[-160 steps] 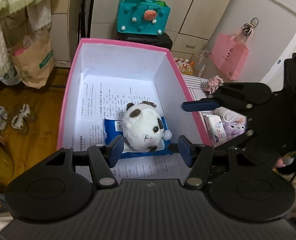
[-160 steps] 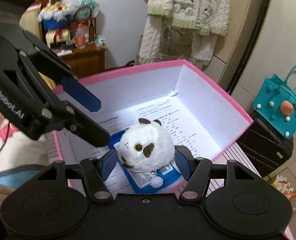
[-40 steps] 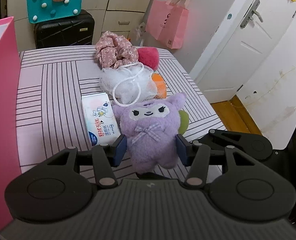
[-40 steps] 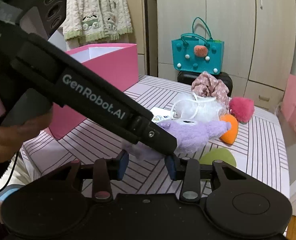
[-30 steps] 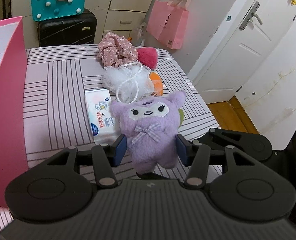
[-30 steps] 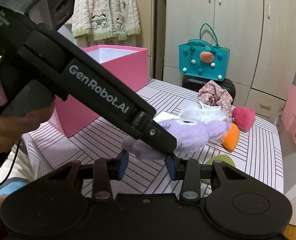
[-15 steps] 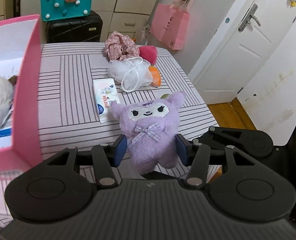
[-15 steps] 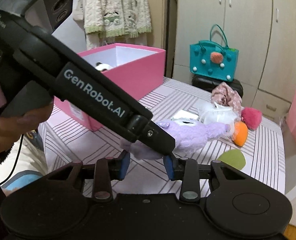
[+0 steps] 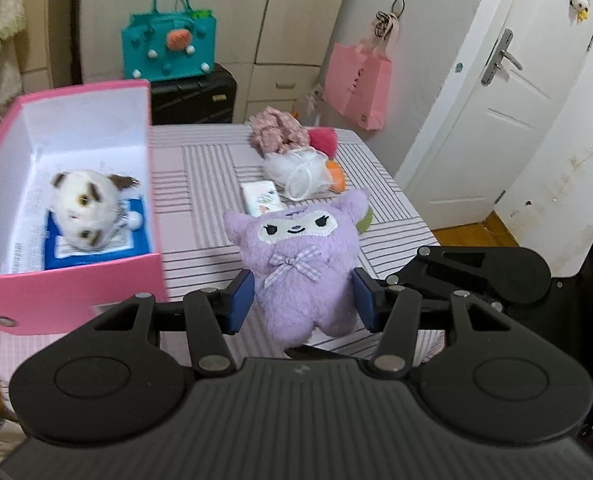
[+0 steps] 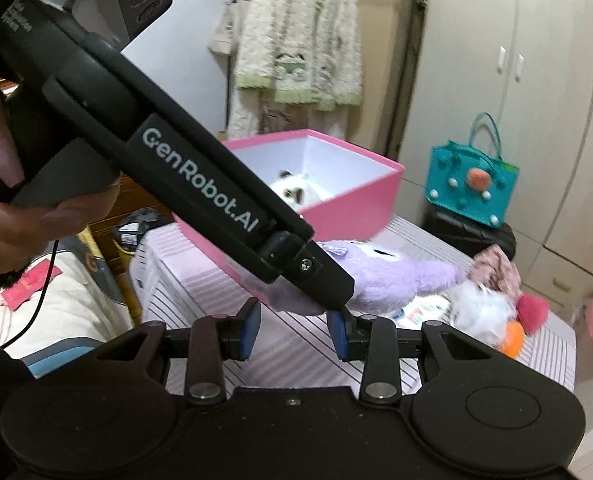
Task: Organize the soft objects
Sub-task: 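Lift the lilac plush with the left tool and carry it over the pink box, then lower the lilac plush into the pink box and open the left tool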
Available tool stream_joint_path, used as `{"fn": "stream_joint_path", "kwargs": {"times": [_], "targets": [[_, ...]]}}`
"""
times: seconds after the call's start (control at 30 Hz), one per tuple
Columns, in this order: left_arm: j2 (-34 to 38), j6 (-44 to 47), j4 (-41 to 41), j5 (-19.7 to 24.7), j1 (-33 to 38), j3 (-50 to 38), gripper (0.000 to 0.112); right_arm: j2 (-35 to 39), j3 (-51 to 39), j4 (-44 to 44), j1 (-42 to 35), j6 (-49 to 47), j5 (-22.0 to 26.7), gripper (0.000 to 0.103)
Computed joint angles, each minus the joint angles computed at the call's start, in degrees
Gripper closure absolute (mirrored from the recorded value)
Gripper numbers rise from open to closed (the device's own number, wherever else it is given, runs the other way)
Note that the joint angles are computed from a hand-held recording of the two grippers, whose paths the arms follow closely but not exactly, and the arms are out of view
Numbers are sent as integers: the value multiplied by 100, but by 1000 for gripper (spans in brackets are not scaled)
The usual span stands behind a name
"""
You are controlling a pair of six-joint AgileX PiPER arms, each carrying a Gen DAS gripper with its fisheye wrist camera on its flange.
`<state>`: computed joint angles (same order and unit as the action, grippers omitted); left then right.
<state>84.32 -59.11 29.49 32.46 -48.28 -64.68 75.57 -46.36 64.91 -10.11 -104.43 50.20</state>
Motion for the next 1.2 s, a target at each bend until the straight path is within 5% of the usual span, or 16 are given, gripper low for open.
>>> {"fn": "stream_joint_path", "kwargs": {"times": [0.2,0.47,0.8,0.97,1.2], "targets": [[-503,-279,434,226,60,277,61,-84,-184,-18,487,103,-82,61],[-1013,498,86,-302,964,528,61,276,-1061,-415,1448,748,-556,62],[-242,3061,-1758,-482,2613,-419,61,1845,-3172,-1162,2270,1892,-581,62],[584,4319,-2875,-239,3419,-1286,61,3059,-4800,-1751,2572,2781,-211,62],[1800,5089,-3666,358,4107,-2494,61,5369,-8450,-2600,2697,4573,1461,62]]}}
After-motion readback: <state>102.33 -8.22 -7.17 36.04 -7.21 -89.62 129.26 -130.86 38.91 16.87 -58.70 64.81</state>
